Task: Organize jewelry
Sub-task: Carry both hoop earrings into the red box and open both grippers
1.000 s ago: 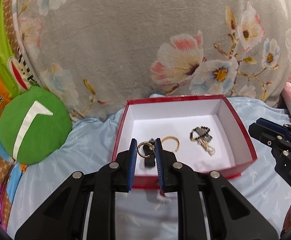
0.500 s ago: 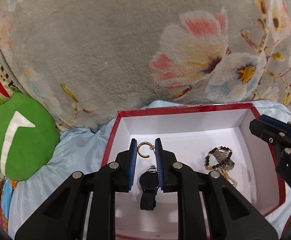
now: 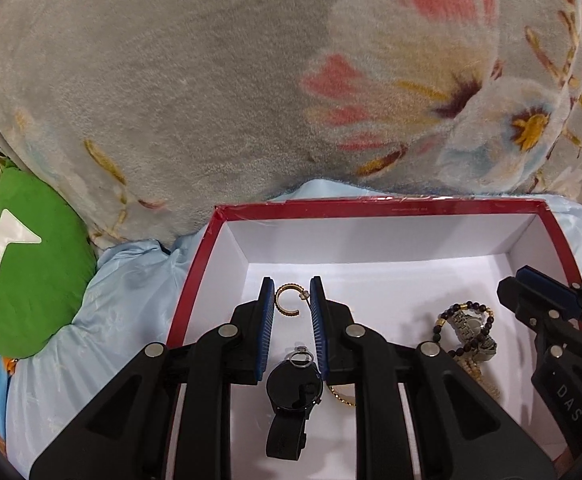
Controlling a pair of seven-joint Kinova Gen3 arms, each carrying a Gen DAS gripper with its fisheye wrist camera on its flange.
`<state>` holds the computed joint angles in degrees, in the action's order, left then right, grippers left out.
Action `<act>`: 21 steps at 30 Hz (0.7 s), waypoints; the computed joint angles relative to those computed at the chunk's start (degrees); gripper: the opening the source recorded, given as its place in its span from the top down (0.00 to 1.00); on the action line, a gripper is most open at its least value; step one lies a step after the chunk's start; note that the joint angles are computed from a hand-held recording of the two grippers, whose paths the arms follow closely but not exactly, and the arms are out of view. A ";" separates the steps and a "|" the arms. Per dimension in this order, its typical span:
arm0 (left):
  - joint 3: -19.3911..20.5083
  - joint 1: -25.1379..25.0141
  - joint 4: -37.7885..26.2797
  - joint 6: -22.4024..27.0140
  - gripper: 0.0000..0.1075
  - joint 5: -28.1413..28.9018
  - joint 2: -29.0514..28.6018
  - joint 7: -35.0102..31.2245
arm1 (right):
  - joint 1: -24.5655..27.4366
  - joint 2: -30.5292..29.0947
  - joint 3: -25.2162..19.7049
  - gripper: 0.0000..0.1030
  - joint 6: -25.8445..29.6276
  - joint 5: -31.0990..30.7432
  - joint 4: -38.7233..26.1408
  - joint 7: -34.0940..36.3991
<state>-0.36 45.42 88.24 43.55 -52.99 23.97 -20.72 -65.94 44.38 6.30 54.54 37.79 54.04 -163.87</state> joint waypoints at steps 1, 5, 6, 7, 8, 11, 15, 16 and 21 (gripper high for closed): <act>0.14 -0.37 -0.30 0.10 0.84 0.36 0.57 -0.55 | 0.02 0.04 0.01 0.85 -0.16 0.07 0.01 0.00; 1.16 -2.25 -1.17 -0.12 0.84 2.72 2.00 -2.30 | 0.44 0.49 -0.32 0.85 0.11 -0.49 -0.57 0.34; 0.09 -1.56 -0.45 -1.31 0.83 2.30 1.53 -1.43 | 0.55 0.59 -0.33 0.85 0.18 -0.67 -0.71 0.44; -1.33 -0.38 -0.24 -1.57 0.83 1.74 1.64 -0.86 | 0.80 0.71 -0.47 0.85 0.26 -1.07 -0.94 0.62; -1.69 0.01 -0.59 -1.02 0.83 1.96 1.99 -1.21 | 1.13 0.84 -0.67 0.85 0.57 -1.61 -1.36 0.96; -1.80 0.94 -1.01 0.33 0.83 0.41 2.61 -0.89 | 1.48 0.93 -0.69 0.85 0.74 -2.51 -1.73 1.34; -1.32 0.96 -2.29 1.95 0.83 0.45 3.51 -2.25 | 1.61 1.39 -0.62 0.85 1.59 -3.14 -2.84 1.96; -1.17 0.81 -2.70 2.34 0.83 0.91 3.64 -2.69 | 1.84 1.42 -0.77 0.85 1.70 -3.50 -3.03 2.25; -0.20 -1.12 -3.63 2.31 0.75 5.09 3.59 -6.08 | 2.65 1.81 -1.46 0.85 2.38 -5.06 -4.23 4.06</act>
